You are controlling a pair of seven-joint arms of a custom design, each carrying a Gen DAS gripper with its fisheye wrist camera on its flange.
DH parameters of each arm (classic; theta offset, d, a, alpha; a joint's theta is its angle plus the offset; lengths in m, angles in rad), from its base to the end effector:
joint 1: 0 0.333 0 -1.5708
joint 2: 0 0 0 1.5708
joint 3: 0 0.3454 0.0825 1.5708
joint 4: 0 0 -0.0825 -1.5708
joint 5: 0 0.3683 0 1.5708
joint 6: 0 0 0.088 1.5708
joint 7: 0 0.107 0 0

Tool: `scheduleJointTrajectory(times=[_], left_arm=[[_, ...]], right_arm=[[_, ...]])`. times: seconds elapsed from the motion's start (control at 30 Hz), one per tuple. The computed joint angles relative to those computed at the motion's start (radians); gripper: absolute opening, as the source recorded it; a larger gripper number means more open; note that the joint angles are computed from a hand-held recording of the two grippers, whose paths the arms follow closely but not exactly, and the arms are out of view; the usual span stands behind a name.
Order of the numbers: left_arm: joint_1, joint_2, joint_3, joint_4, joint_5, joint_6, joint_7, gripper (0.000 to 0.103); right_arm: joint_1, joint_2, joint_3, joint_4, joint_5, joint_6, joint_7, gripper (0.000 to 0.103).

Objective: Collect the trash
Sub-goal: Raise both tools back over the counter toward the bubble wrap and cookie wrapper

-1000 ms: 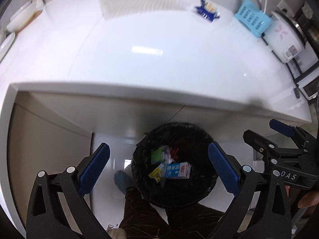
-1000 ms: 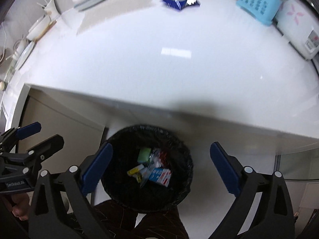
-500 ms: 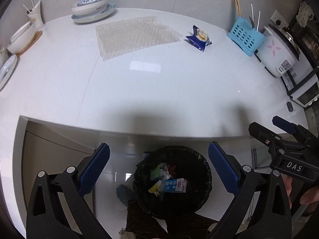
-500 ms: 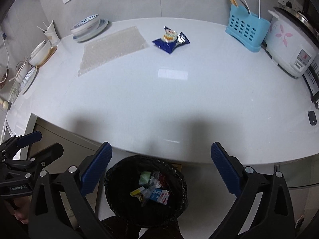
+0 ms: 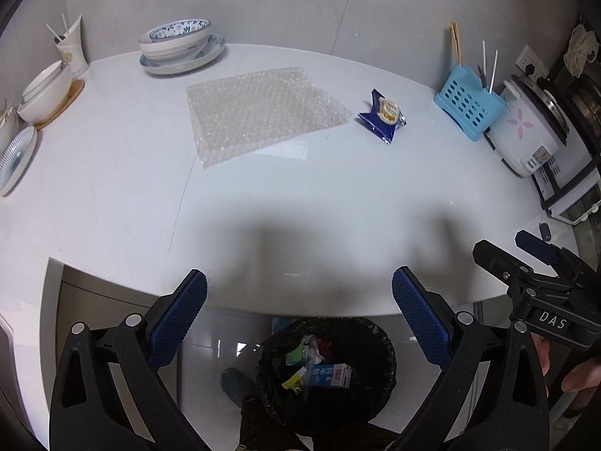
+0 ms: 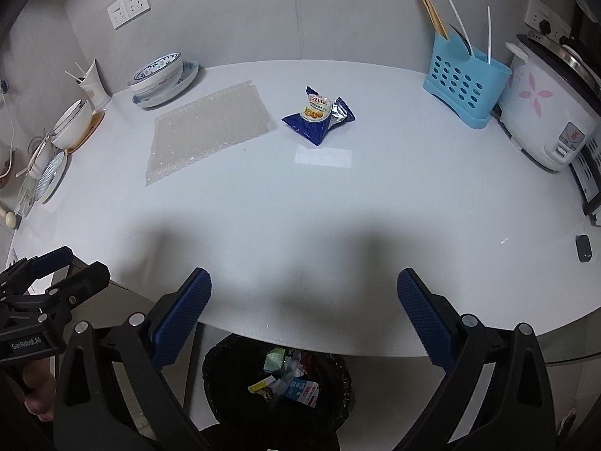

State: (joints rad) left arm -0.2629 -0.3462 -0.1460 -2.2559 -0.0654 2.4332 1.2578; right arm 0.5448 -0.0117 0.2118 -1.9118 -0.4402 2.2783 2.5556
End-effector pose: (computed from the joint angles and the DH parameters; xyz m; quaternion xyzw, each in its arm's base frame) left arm 0.4239 -0.1934 0.5907 -0.6617 0.7042 -0.2354 0.1042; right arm 0.4253 0.3882 0.5734 -0.6809 0.6829 -0.1745 0.1988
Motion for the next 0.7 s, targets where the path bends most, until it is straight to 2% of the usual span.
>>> scheduleJointTrajectory(times=[0.3,0.7], left_arm=[[0.029,0.08,0.005,0.091,0.003,-0.009,0.008,0.097],[0.072,0.204,-0.004,0.214,0.021,-0.018,0.04,0.097]], right_arm=[[-0.001,0.064,-0.028,0.103,-0.033,-0.017,-0.034,0.095],[0.014,0.194,-0.094,0.278,-0.027,-0.054,-0.124,0.095]])
